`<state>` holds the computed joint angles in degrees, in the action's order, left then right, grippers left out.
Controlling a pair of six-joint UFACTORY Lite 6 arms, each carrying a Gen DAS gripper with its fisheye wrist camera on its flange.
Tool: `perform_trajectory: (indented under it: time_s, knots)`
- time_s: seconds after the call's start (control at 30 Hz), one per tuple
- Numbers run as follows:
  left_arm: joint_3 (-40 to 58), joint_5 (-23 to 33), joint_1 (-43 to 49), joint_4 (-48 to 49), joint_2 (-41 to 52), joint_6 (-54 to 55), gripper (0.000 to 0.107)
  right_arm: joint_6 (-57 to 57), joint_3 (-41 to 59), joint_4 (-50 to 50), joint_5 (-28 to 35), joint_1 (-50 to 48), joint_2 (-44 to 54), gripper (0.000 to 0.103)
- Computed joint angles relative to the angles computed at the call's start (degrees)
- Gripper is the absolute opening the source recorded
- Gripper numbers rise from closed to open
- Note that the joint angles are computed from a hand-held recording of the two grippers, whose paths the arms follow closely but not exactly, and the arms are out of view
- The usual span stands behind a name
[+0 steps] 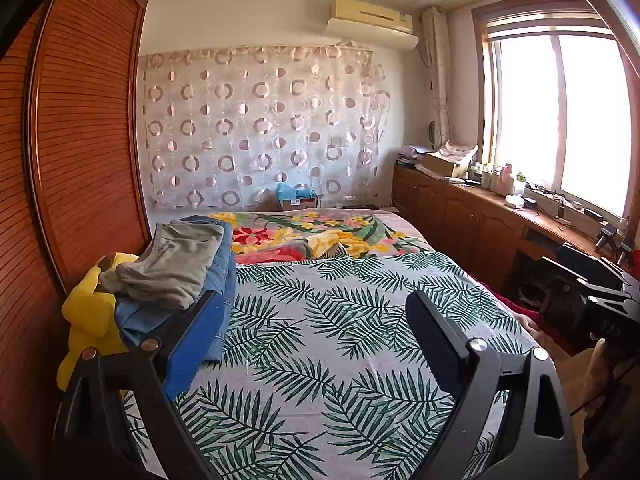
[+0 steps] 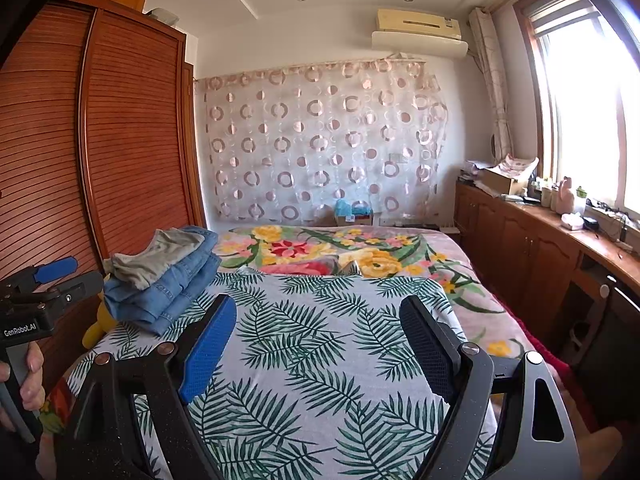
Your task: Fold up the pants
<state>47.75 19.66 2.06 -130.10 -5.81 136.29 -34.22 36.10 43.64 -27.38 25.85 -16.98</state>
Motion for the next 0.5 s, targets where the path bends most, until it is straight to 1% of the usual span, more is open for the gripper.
perform_trajectory:
  time_s: [0.5]
  knots:
    - [0.0,0.2,0.1,0.3,0.1,-0.2,0.093,-0.1,-0.1,0.8,-0.8,0.8,0.4,0.085]
